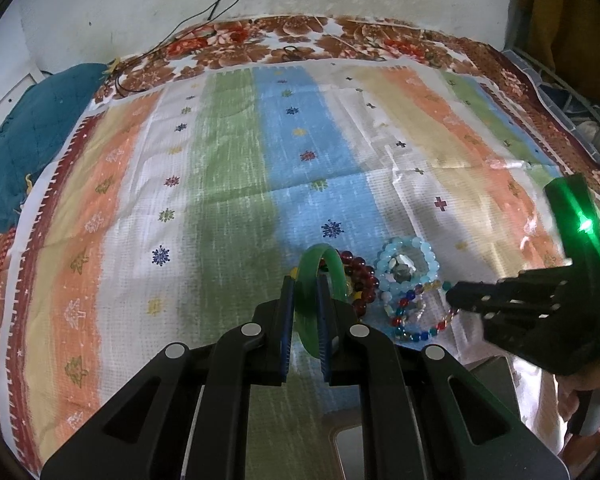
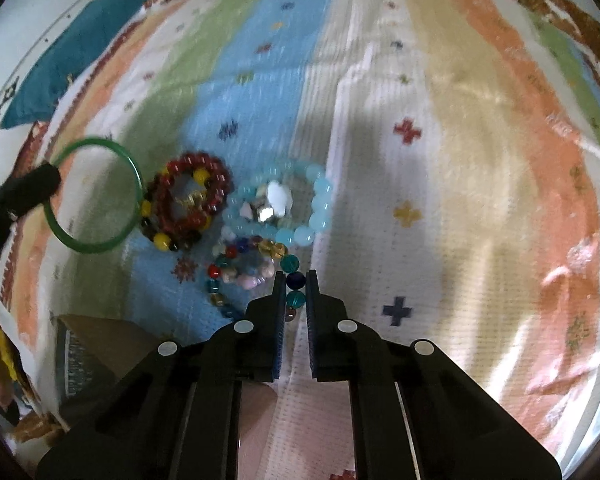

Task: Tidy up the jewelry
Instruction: 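Carry green bangle with left tool while right tool carries multicoloured bracelet over tin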

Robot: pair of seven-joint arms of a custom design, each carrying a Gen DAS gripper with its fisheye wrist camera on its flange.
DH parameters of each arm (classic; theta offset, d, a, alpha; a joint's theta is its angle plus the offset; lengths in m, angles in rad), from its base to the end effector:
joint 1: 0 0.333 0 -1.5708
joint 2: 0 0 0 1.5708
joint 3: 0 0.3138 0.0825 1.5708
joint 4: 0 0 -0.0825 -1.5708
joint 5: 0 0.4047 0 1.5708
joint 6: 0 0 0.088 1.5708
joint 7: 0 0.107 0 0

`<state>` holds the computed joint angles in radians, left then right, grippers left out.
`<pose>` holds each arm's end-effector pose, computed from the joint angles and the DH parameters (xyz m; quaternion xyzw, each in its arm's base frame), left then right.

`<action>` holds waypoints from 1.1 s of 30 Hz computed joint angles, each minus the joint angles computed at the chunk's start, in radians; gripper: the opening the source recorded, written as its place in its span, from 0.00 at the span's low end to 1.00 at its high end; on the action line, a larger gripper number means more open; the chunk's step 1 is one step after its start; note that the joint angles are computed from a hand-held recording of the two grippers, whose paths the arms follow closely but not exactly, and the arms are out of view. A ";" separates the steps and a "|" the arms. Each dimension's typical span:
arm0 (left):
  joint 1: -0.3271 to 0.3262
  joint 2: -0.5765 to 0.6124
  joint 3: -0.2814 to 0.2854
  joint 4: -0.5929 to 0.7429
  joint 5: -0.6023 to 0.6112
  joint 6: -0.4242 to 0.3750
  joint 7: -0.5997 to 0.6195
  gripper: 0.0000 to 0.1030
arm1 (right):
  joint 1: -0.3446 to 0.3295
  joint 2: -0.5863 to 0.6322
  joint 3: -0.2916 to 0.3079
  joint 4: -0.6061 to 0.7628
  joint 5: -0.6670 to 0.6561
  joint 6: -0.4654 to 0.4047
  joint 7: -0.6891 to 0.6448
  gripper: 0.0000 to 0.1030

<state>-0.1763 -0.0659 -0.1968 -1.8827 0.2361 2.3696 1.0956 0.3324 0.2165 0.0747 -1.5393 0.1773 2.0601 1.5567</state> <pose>0.5640 -0.2211 0.5877 -0.6683 0.6847 -0.2143 0.1967 0.6198 0.2723 0.5540 -0.8087 0.5612 -0.0080 0.1764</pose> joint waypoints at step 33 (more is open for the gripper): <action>-0.018 -0.180 -0.021 -0.108 0.015 0.065 -0.109 0.10 | 0.016 -0.302 0.037 -0.252 0.021 0.266 -0.029 0.10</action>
<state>-0.1947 -0.2459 -0.2177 -1.9907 0.2511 2.4350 0.9861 0.3484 -0.0857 0.1113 -1.7913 0.1981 2.3264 1.5280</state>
